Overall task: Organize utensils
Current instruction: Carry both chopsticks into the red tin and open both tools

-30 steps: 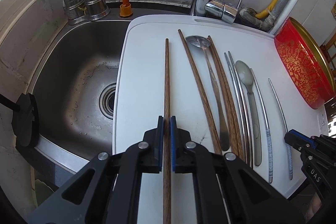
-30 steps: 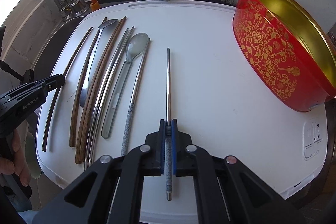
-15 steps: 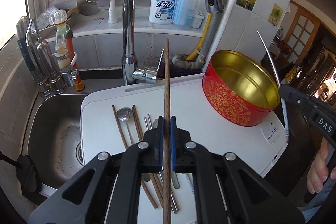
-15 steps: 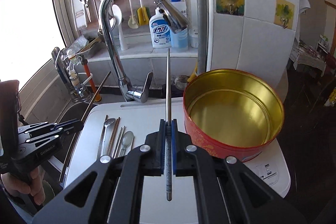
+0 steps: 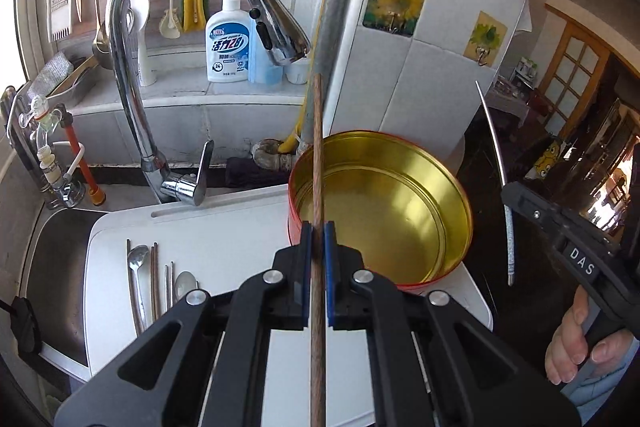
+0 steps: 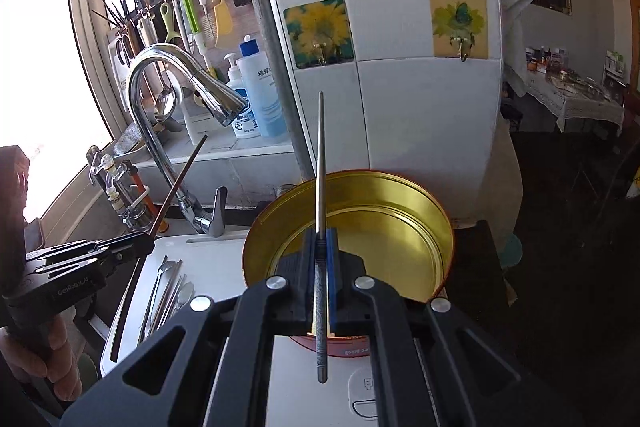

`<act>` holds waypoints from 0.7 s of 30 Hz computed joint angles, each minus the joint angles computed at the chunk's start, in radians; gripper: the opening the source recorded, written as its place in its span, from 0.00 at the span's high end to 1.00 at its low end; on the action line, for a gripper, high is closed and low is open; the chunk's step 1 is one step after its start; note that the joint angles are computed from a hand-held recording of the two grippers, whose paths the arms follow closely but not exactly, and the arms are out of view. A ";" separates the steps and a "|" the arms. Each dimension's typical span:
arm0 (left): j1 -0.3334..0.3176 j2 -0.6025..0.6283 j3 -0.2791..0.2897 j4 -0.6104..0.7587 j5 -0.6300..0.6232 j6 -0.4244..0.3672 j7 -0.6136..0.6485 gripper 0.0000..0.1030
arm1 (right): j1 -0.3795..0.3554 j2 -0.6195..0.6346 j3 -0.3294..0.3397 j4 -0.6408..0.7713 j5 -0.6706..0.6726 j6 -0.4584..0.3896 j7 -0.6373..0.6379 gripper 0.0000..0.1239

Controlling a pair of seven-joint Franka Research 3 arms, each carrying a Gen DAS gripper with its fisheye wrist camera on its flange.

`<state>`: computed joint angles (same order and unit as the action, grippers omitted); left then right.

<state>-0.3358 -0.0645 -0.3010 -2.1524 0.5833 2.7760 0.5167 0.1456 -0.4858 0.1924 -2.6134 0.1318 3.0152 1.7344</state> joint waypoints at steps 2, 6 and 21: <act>-0.015 0.058 -0.004 0.082 -0.065 -0.049 0.049 0.94 | 0.089 0.030 -0.105 0.027 0.051 -0.012 -0.080 0.95; -0.039 0.205 -0.010 0.281 -0.222 -0.177 0.207 0.94 | 0.184 0.136 -0.240 0.165 0.195 -0.192 -0.228 0.95; -0.114 0.640 0.042 0.810 -0.335 -0.477 0.398 0.94 | 0.049 0.496 -0.208 0.487 0.289 -0.518 -0.318 0.95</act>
